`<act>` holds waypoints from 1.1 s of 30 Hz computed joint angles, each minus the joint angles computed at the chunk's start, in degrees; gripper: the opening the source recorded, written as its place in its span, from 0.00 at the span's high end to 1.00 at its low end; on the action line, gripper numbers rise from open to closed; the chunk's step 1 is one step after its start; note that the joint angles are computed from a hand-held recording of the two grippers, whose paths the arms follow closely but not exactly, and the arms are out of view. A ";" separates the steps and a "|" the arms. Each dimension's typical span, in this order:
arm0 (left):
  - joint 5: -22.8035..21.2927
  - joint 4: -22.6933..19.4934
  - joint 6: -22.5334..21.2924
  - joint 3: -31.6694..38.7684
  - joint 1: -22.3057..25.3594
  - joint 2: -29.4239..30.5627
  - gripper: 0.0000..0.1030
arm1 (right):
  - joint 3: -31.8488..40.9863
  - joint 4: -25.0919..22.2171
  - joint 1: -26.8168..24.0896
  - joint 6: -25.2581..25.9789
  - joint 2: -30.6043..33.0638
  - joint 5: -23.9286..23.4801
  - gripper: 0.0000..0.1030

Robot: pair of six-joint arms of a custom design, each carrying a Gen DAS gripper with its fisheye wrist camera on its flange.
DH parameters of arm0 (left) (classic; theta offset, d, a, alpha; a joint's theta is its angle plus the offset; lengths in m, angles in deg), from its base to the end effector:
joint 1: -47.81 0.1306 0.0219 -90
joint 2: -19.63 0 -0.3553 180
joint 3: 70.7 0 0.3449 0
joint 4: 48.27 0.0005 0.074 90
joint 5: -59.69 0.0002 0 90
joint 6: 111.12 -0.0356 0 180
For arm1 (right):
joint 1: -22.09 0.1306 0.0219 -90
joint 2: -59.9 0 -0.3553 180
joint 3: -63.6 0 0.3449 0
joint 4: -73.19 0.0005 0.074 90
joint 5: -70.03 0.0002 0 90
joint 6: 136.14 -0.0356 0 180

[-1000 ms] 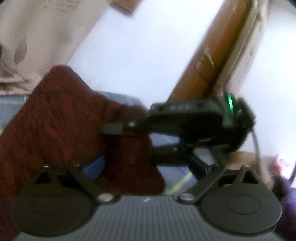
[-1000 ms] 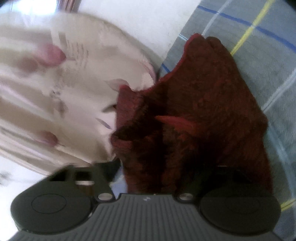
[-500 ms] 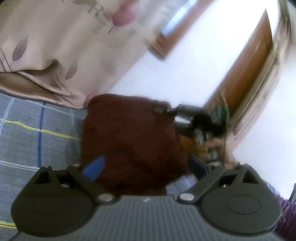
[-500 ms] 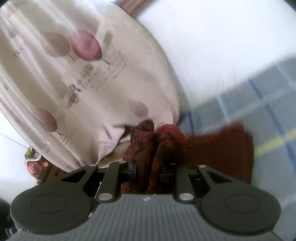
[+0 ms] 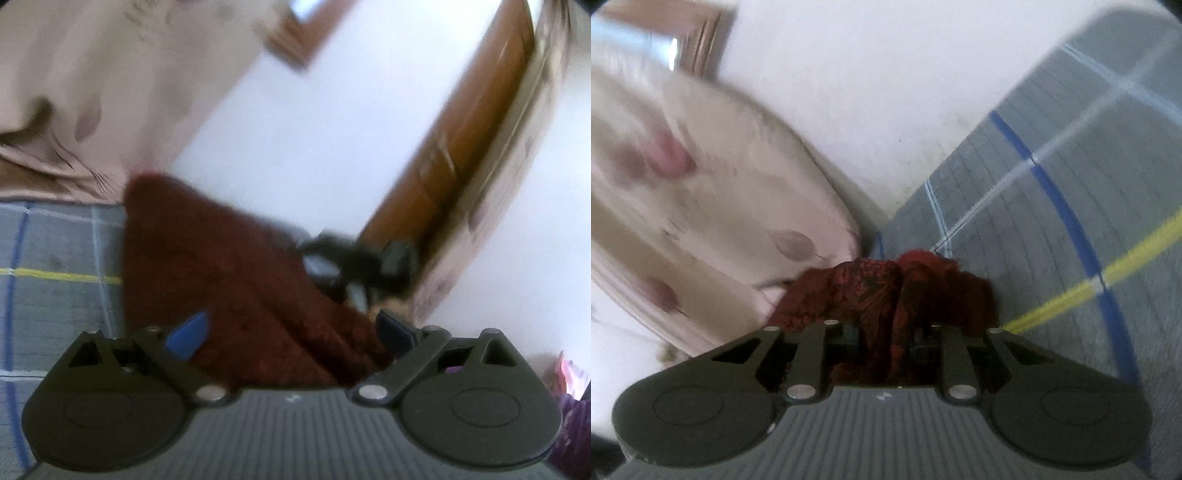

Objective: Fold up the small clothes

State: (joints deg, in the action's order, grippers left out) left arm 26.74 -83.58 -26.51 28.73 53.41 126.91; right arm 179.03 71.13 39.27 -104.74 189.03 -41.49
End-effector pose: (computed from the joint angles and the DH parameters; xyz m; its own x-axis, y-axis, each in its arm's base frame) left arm 0.5375 0.0222 0.3587 -0.6255 -0.0100 -0.7801 0.6176 0.6047 -0.5029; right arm 0.6500 0.2141 0.2952 -0.6576 0.6278 -0.4164 -0.0974 0.4772 0.8734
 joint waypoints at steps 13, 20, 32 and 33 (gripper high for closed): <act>-4.88 5.11 -0.75 -5.66 -1.59 -3.48 0.05 | -13.09 -10.01 6.63 9.31 -16.43 2.20 0.49; -15.11 3.21 -2.01 -6.59 -3.01 -6.85 0.05 | -7.83 -13.61 7.98 8.66 -12.84 2.39 0.50; -19.93 5.97 -2.65 -8.31 -3.37 -8.95 0.04 | -17.07 -9.51 10.91 17.26 -20.18 19.62 0.83; -20.52 6.15 -3.01 -8.51 -3.68 -8.79 0.04 | -17.26 -10.11 10.73 16.83 -19.30 19.48 0.83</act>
